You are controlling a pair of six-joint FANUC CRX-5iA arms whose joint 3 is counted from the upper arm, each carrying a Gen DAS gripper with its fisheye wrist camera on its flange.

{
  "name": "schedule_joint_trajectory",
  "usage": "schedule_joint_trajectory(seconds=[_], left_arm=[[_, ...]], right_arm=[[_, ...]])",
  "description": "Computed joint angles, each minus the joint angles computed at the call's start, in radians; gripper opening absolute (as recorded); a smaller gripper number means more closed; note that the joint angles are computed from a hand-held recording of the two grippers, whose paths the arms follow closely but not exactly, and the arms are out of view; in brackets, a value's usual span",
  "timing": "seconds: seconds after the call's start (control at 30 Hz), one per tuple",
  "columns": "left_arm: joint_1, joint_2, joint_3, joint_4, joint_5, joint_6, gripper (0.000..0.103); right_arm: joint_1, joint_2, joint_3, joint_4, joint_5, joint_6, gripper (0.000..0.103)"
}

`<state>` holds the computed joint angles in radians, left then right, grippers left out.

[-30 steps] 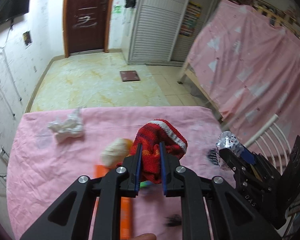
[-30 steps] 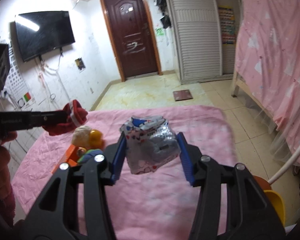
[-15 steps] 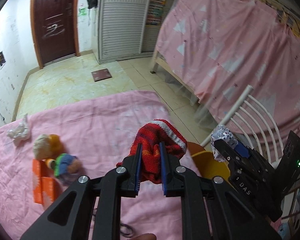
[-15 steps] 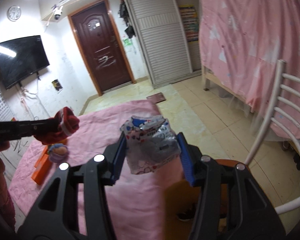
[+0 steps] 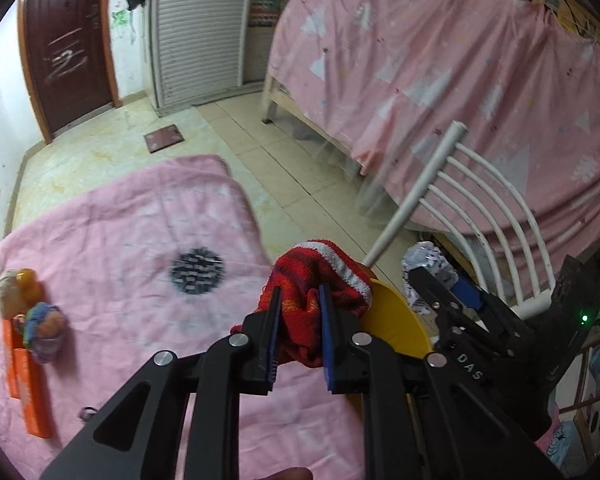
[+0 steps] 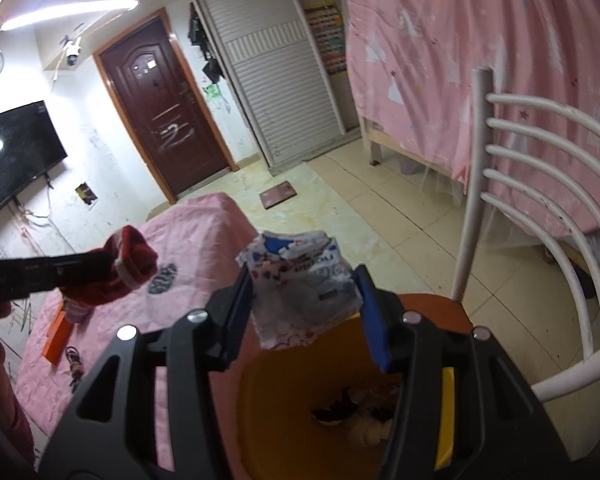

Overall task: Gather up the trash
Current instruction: 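Carry the hat and white bag to the yellow bin and release both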

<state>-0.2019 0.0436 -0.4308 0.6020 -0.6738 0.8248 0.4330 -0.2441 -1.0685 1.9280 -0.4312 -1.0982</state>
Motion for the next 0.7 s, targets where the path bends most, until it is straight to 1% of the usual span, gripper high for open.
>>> schedule_joint_trajectory(seconds=[0.07, 0.1, 0.13, 0.2, 0.3, 0.47, 0.57, 0.7], left_arm=[[-0.026, 0.007, 0.003, -0.008, 0.003, 0.011, 0.009], [-0.037, 0.009, 0.003, -0.008, 0.004, 0.014, 0.009], [-0.043, 0.014, 0.007, -0.007, 0.003, 0.015, 0.01], [-0.063, 0.024, 0.014, -0.012, -0.002, 0.026, 0.015], [-0.087, 0.042, 0.035, -0.045, -0.018, 0.06, 0.024], [-0.102, 0.055, 0.044, -0.073, -0.015, 0.087, 0.027], [-0.098, 0.061, 0.047, -0.08, -0.022, 0.085, 0.03], [-0.075, 0.054, 0.039, -0.077, -0.029, 0.076, 0.034]], right_arm=[[-0.024, -0.012, -0.011, 0.027, 0.022, -0.022, 0.05], [-0.033, -0.018, -0.017, 0.032, 0.03, -0.027, 0.052], [-0.021, -0.022, -0.023, 0.011, 0.019, -0.02, 0.057], [-0.034, -0.043, -0.041, 0.018, 0.026, -0.03, 0.06], [-0.065, -0.064, -0.054, 0.065, 0.046, -0.067, 0.06], [-0.123, -0.092, -0.069, 0.143, 0.077, -0.121, 0.06], [-0.176, -0.1, -0.065, 0.225, 0.114, -0.174, 0.06], [-0.18, -0.089, -0.052, 0.267, 0.126, -0.203, 0.061]])
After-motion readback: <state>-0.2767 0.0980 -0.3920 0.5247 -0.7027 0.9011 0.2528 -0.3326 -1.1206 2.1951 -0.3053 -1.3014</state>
